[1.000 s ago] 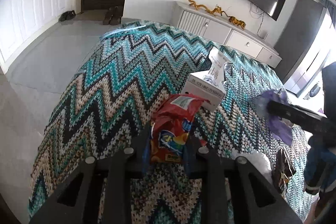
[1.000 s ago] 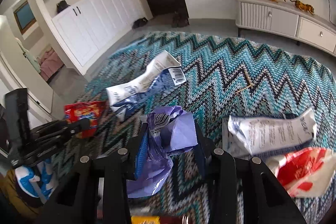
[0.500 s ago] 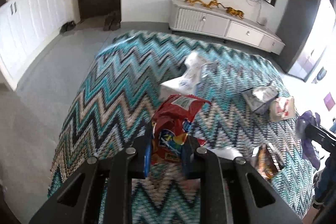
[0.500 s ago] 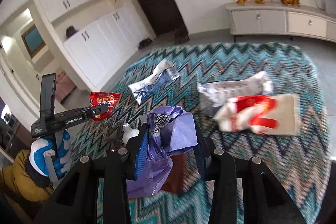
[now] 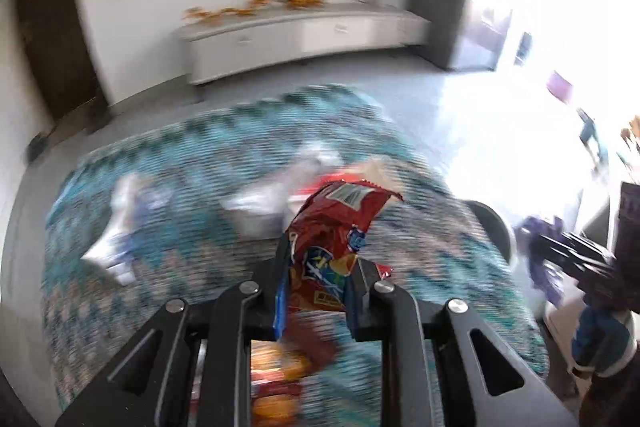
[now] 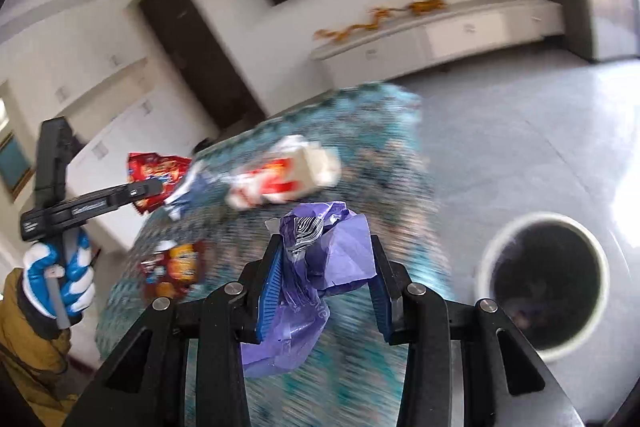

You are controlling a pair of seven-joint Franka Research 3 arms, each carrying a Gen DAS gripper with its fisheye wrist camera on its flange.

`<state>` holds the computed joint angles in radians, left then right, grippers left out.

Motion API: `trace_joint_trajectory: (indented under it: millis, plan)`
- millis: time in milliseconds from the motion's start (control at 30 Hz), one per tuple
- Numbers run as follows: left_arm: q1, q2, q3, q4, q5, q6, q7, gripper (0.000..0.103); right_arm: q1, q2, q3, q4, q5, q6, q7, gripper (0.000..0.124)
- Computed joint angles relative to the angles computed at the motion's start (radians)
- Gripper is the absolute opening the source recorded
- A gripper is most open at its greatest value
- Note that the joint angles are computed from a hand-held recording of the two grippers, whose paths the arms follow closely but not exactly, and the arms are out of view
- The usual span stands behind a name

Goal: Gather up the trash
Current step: 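Carry both items over the round trash bin and open both tools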

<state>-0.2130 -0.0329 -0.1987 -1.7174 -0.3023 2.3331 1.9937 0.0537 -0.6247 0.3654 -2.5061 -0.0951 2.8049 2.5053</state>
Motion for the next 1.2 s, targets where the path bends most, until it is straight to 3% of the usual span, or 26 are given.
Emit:
trace_joint_trajectory:
  millis: [100, 300, 433, 500, 633, 733, 833, 1033, 1133, 1200]
  plan:
    - [-0.047, 0.024, -0.044, 0.023, -0.002, -0.032, 0.022, 0.021, -0.022, -0.11, -0.01, -0.094, 0.004, -0.061, 0.039, 0.039]
    - [-0.147, 0.132, -0.121, 0.124, 0.058, -0.089, 0.002, 0.021, -0.053, -0.21, -0.047, -0.223, 0.02, -0.108, 0.058, 0.039]
    - [-0.236, 0.296, -0.155, 0.295, 0.193, -0.162, -0.104, 0.021, -0.069, -0.218, -0.083, -0.287, 0.04, -0.093, 0.046, 0.039]
    - [-0.283, 0.402, -0.161, 0.424, 0.244, -0.239, -0.173, 0.021, -0.081, -0.21, -0.102, -0.314, 0.052, -0.071, 0.037, 0.04]
    - [-0.371, 0.596, -0.152, 0.669, 0.303, -0.354, -0.282, 0.024, -0.117, -0.165, -0.13, -0.33, 0.061, -0.037, 0.0, 0.04]
    - [-0.415, 0.676, -0.135, 0.773, 0.332, -0.385, -0.321, 0.024, -0.144, -0.103, -0.149, -0.318, 0.061, -0.028, -0.041, 0.041]
    - [-0.442, 0.753, -0.133, 0.883, 0.325, -0.427, -0.34, 0.028, -0.163, -0.04, -0.165, -0.301, 0.062, -0.019, -0.073, 0.043]
    - [-0.455, 0.84, -0.12, 1.015, 0.283, -0.465, -0.379, 0.055, -0.201, 0.037, -0.149, -0.266, 0.036, -0.043, -0.059, 0.048]
    - [-0.451, 0.87, -0.117, 1.072, 0.267, -0.488, -0.377, 0.057, -0.202, 0.039, -0.153, -0.259, 0.021, -0.059, -0.046, 0.052]
    - [-0.439, 0.849, -0.114, 1.037, 0.256, -0.47, -0.38, 0.057, -0.195, 0.038, -0.165, -0.258, 0.019, -0.061, -0.05, 0.053]
